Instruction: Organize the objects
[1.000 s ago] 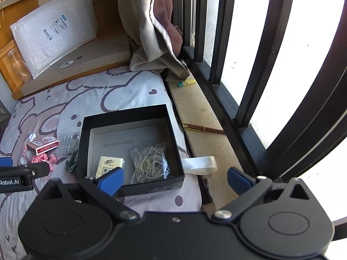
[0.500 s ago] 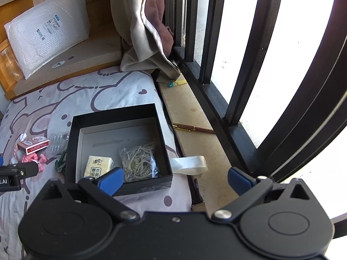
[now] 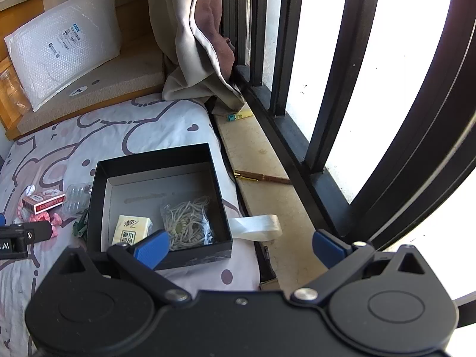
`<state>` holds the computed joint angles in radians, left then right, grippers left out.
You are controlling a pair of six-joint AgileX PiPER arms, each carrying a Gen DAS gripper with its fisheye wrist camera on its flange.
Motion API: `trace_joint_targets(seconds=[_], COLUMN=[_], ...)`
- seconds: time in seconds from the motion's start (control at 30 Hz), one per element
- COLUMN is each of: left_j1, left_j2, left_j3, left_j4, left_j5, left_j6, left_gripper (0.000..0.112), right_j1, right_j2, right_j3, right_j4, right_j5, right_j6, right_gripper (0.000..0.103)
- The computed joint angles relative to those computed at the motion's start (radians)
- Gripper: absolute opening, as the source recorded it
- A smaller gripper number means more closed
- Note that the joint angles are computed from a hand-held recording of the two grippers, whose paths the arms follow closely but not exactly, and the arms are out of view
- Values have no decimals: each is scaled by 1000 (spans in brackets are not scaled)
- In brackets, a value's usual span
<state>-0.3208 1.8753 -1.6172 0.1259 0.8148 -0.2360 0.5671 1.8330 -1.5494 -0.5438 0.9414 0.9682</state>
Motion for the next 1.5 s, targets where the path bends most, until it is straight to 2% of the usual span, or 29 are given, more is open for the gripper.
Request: trace_joint_targets(seconds=[0.43, 0.83, 1.13, 1.5], left_j1=[19, 102, 188, 316], left_j2=[2, -19, -58, -105], left_j3=[4, 25, 74, 125], left_j4=[-19, -29, -50, -77], left_j5=[-19, -28, -54, -75], left_j6=[24, 43, 85, 136], left_gripper=[103, 103, 103, 103], right_j1=[-6, 30, 67, 135], right_j2=[9, 97, 205, 392], right_j3=[-7, -138, -314, -648], right_j4=[6, 31, 66, 112], right_j5=[-6, 16, 59, 163], right_j6=[4, -37, -90, -186], right_gripper=[103, 103, 103, 103])
